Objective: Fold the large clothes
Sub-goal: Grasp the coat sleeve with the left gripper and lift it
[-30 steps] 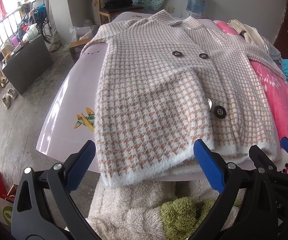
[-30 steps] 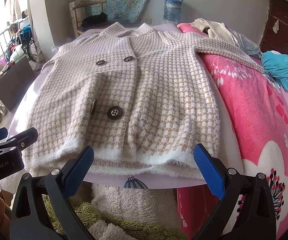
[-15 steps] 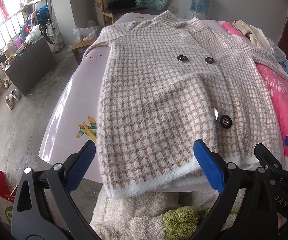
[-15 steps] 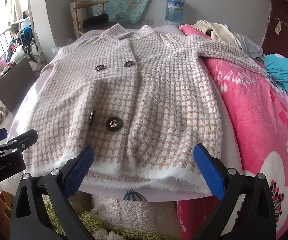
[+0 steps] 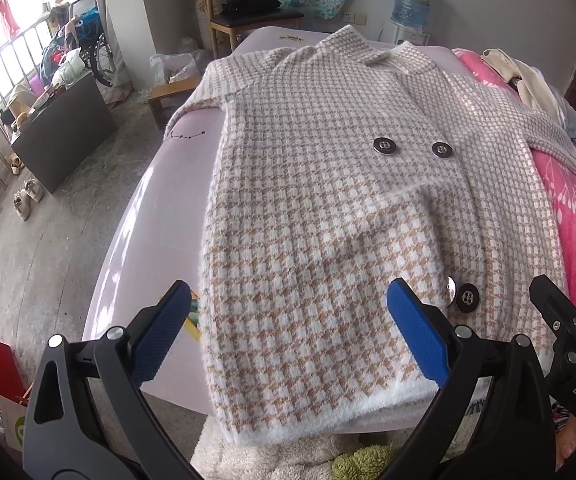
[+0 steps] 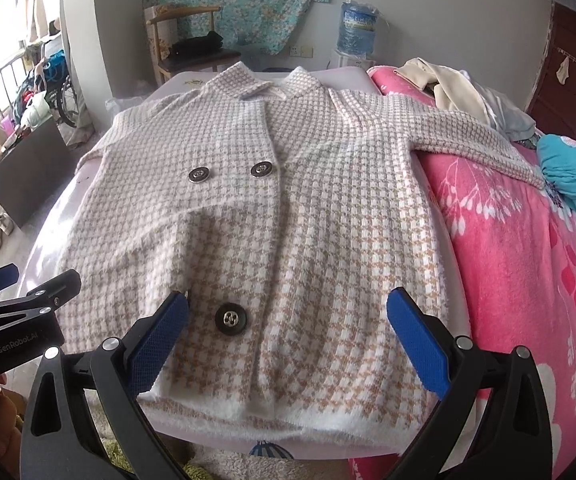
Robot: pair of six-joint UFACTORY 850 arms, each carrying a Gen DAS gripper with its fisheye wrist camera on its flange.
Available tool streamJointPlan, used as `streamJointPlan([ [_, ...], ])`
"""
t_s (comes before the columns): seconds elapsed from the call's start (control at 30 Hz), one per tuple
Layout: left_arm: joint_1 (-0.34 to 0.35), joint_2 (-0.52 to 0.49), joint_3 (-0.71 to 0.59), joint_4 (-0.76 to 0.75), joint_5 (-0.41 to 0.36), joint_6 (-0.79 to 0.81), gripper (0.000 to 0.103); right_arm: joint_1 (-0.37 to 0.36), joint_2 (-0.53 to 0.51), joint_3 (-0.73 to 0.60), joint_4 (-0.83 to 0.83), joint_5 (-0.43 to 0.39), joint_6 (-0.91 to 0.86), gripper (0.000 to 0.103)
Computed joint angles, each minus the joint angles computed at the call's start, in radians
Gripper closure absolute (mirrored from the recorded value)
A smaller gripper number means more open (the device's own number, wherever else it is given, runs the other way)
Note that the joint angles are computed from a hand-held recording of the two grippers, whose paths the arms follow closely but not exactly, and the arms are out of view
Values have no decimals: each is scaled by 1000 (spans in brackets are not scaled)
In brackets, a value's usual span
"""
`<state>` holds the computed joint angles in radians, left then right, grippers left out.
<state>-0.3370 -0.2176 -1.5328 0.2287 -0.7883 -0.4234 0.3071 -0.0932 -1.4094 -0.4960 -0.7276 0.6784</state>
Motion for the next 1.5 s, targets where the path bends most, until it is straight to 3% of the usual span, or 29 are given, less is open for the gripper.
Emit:
streamJointPlan([
  [0.33,67,-108,-128,-59,44,113,8,-17,-134,-185,24,4,-46,6],
  [0.5,114,-153,-187,-144,109,188,8,-24,-217,-293,48,32,-126,6],
  [0.67,175,-179,-211,-345,190,358,8,-40,-319,-426,199,90,-301,6],
  [0.73,187,-196,-230,-332,199,358,8,-39,-370,-488,238,85,-352,6],
  [0.8,202,-230,-279,-324,162,357,8,-39,-426,-556,301,64,-419,6],
  [0.97,288,-318,-390,-555,86,446,8,-39,-556,-703,473,-26,-564,6],
  [1.07,333,-397,-491,-560,39,357,8,-31,-606,-750,511,-71,-600,6],
  [1.3,502,-692,-761,-967,-187,172,8,-18,-679,-823,498,-137,-609,6],
  [1.43,558,-844,-842,-1171,-287,84,8,-15,-728,-893,485,-192,-608,6],
  [1.5,574,-887,-839,-1270,-302,69,8,-13,-758,-940,476,-225,-607,6],
])
